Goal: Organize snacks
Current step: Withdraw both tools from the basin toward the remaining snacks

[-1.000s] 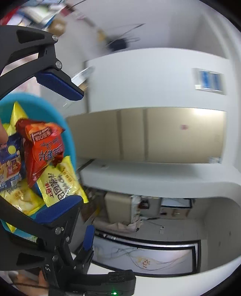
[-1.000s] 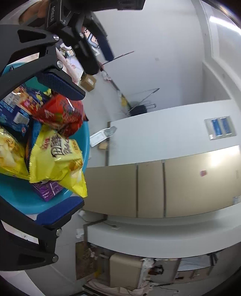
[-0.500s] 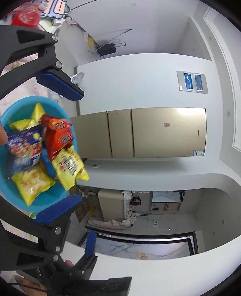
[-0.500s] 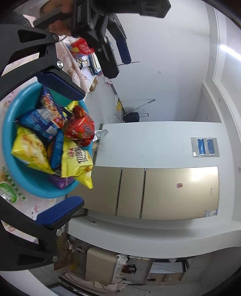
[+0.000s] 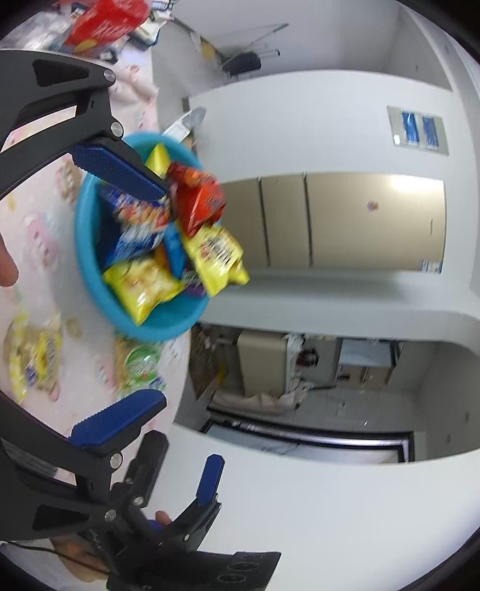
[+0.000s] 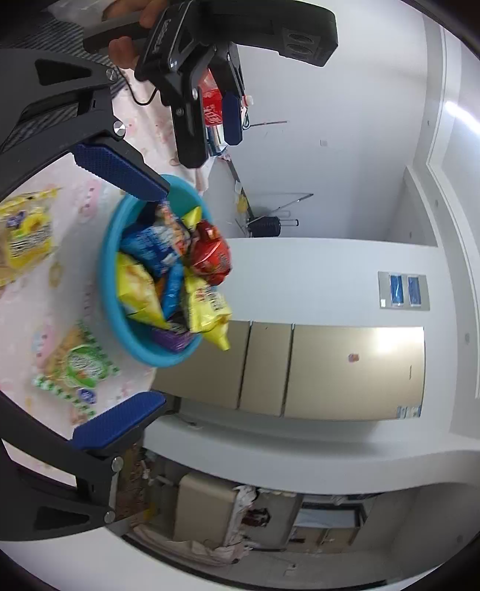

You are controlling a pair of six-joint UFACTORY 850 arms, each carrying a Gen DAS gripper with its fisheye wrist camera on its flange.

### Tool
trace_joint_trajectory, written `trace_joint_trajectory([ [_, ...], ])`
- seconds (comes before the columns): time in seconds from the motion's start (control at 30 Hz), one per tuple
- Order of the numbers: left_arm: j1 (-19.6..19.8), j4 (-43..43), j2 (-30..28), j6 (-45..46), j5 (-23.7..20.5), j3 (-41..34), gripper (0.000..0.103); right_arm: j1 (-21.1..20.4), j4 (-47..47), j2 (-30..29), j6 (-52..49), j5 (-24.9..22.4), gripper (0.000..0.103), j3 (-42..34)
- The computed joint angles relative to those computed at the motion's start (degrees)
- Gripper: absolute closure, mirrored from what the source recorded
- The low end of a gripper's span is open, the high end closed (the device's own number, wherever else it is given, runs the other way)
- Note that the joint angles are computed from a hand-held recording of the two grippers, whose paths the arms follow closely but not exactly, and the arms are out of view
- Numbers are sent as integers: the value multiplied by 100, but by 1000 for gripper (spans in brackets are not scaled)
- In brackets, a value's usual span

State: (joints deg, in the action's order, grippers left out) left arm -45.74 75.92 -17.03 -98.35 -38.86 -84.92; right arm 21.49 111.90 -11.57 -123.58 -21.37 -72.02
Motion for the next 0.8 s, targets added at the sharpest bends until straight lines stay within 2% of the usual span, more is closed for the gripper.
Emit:
trace_joint_trajectory([
  [0.07, -28, -212, -52, 181, 196, 0, 0, -122, 96, 95, 11, -133, 0, 222],
  [0.17, 10, -679, -157, 580, 652, -3, 0, -190, 980, 173, -853, -64, 0, 565],
  [0.2, 23, -900, -207, 755, 791, -2, 0, -222, 998, 159, -933, -78, 0, 632],
  [0.3, 23, -1440, -400, 1224, 946, -32, 0, -341, 419, 97, -391, -81, 0, 736],
  [0.43, 115, -2275, -667, 1943, 1222, -95, 0, -475, 270, 106, -232, -118, 0, 923],
  [0.53, 213, -3296, -873, 2838, 1432, -178, 0, -561, 261, 141, -351, -80, 0, 1060],
  [0.63, 255, -3969, -1018, 3498, 1600, -236, 0, -637, 501, 154, -699, 140, 0, 1164],
  [0.8, 291, -4913, -1179, 4446, 1787, -318, 0, -888, -365, 87, 297, 166, 0, 1130],
])
